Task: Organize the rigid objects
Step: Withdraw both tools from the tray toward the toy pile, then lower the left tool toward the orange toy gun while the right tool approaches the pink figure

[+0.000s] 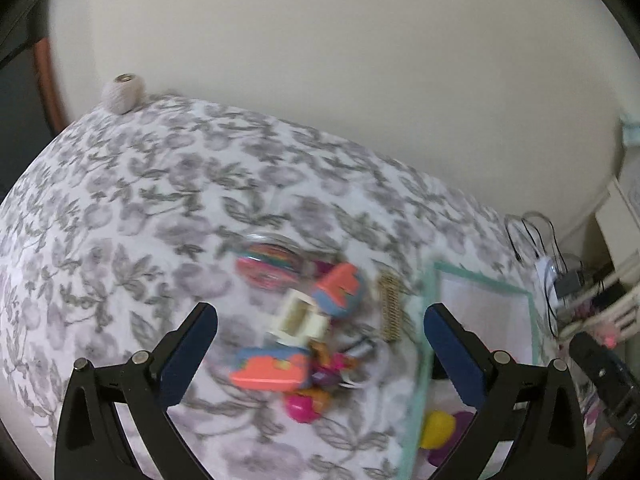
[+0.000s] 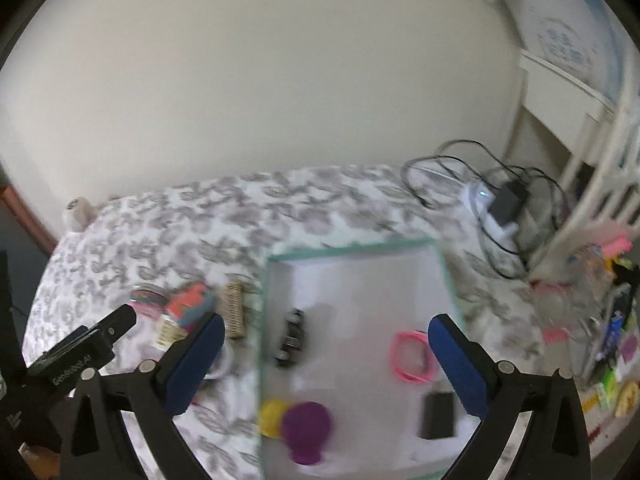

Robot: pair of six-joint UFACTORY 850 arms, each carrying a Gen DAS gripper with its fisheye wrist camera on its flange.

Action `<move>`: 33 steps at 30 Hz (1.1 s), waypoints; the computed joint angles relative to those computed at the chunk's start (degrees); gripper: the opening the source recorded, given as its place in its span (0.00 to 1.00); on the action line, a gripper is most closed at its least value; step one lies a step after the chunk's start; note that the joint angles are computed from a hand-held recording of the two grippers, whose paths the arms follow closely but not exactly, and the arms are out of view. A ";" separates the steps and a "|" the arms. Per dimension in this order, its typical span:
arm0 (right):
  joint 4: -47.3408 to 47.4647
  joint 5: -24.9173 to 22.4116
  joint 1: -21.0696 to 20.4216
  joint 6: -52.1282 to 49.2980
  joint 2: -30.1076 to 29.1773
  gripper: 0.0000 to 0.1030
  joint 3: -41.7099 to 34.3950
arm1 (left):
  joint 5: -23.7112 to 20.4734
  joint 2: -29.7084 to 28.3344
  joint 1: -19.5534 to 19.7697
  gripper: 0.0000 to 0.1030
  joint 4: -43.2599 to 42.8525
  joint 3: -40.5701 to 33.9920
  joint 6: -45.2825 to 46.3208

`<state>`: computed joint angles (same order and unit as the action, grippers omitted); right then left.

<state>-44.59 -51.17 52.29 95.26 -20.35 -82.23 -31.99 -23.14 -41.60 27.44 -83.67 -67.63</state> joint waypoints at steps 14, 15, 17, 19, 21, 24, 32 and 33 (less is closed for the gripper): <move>12.05 6.26 -0.21 -15.14 -15.55 1.00 -12.19 | -0.64 2.21 6.65 1.00 -8.94 6.58 5.92; 13.03 6.28 -0.17 -16.40 -16.36 1.00 -12.79 | -0.57 1.66 6.80 1.00 -11.05 6.36 7.89; 15.11 7.16 -0.08 -18.78 -17.54 1.00 -13.59 | -0.19 0.63 7.17 1.00 -15.76 6.08 11.83; 16.96 7.96 0.01 -20.62 -18.39 1.00 -14.28 | -0.30 -0.32 7.31 1.00 -19.52 5.72 14.36; 18.50 8.05 0.10 -22.59 -19.40 1.00 -15.17 | -0.75 -1.23 7.48 1.00 -23.01 5.31 17.04; 20.61 7.58 0.18 -25.04 -20.91 1.00 -16.52 | -0.92 -2.14 7.55 1.00 -25.73 4.96 19.63; 25.24 9.26 0.28 -30.04 -23.03 1.00 -18.29 | -1.69 -3.52 8.49 1.00 -33.29 4.40 25.32; 25.69 9.10 0.40 -30.87 -23.59 1.00 -18.89 | -1.77 -3.58 8.62 1.00 -34.15 4.39 25.98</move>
